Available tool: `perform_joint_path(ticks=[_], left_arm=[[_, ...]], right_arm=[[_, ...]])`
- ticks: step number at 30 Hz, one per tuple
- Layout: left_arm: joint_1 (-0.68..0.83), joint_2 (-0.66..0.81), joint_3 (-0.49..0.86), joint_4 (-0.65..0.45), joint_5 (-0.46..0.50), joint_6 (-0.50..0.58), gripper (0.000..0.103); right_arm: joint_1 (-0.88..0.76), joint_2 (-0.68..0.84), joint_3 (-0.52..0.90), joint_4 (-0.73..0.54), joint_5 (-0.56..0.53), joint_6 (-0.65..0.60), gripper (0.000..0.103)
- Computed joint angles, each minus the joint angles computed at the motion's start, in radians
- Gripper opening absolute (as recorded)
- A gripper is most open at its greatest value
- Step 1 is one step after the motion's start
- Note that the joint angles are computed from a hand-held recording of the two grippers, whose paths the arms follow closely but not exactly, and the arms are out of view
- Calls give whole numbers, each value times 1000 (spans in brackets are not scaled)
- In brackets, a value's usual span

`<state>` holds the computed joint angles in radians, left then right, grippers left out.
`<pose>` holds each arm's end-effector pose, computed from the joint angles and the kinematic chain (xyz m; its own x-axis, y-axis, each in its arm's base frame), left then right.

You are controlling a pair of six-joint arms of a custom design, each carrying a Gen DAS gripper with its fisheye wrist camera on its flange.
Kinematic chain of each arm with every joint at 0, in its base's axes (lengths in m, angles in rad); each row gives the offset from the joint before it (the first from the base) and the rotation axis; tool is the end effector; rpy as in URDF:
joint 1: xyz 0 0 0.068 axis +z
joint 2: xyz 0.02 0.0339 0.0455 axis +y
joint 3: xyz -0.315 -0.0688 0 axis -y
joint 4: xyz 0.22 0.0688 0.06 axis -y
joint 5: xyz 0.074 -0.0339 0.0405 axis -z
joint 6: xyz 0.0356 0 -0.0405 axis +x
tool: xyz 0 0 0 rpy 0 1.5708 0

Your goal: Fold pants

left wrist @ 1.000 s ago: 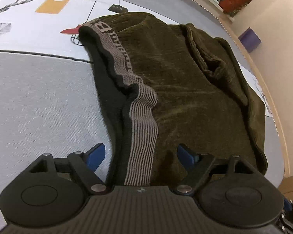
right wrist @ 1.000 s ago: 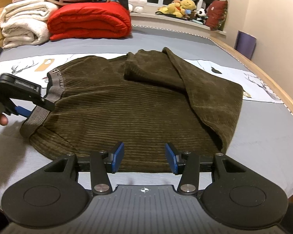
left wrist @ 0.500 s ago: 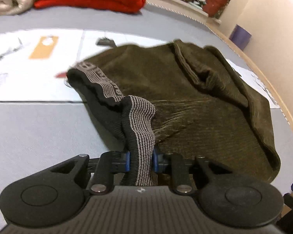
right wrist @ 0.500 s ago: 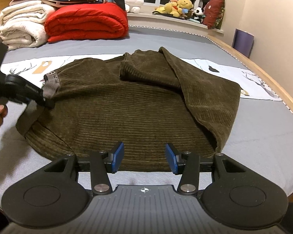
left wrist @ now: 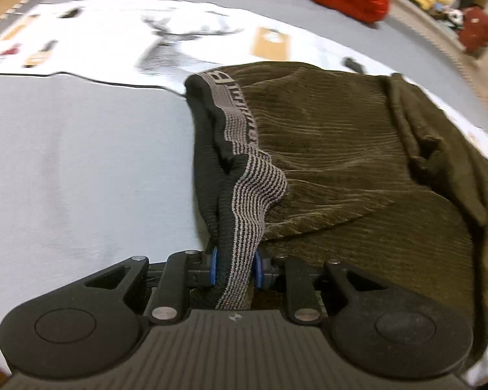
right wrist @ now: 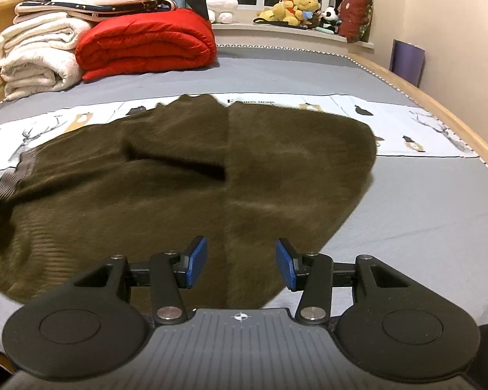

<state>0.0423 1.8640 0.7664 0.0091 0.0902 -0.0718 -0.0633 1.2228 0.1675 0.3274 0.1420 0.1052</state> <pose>0.3153 0.0101 0.1496 -0.8828 -0.1089 -0.4569 -0.0639 0.9916 -0.1129 0.1542 -0.0148 0.1751 -0.6427 0.1449 -0.7523 0.2369 0.9714 -0.0152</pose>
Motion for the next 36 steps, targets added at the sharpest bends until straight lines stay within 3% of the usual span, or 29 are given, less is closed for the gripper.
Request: perform_joint_path(ticks=[3, 5, 9, 14, 17, 18, 20, 24, 28, 30, 32, 34, 36], left_arm=[[2, -12, 16, -57, -59, -4, 30], [-23, -34, 39, -129, -121, -13, 45], [-91, -184, 50, -159, -236, 47, 50], [-114, -343, -9, -147, -16, 113, 57], [-163, -349, -150, -21, 65, 88, 56], [-198, -318, -195, 20, 63, 64, 56], [-272, -247, -201, -11, 30, 9, 42], [-371, -226, -205, 15, 30, 59, 42], [-383, -172, -195, -37, 91, 89, 42], [-424, -150, -190, -61, 45, 124, 42], [-441, -151, -200, -48, 9, 182, 42], [-460, -159, -204, -57, -7, 187, 42], [-458, -171, -203, -65, 1, 174, 42]], right_arm=[[16, 6, 3, 4, -2, -3, 49], [17, 11, 5, 8, -5, -12, 49], [-12, 29, 14, 17, -24, -20, 49], [-38, 60, 18, 26, -37, -26, 49], [-45, 89, 24, 25, -58, -39, 49], [-41, 100, 27, 22, -60, -41, 49], [-36, 125, 32, 19, -67, -53, 49], [-6, 182, 33, 37, -70, -67, 51], [53, 258, 41, 51, -64, -79, 62], [103, 303, 41, 68, -7, -83, 62], [141, 352, 49, 64, 69, -79, 58], [126, 354, 52, 45, 117, -62, 39], [59, 299, 48, 12, 87, -51, 31]])
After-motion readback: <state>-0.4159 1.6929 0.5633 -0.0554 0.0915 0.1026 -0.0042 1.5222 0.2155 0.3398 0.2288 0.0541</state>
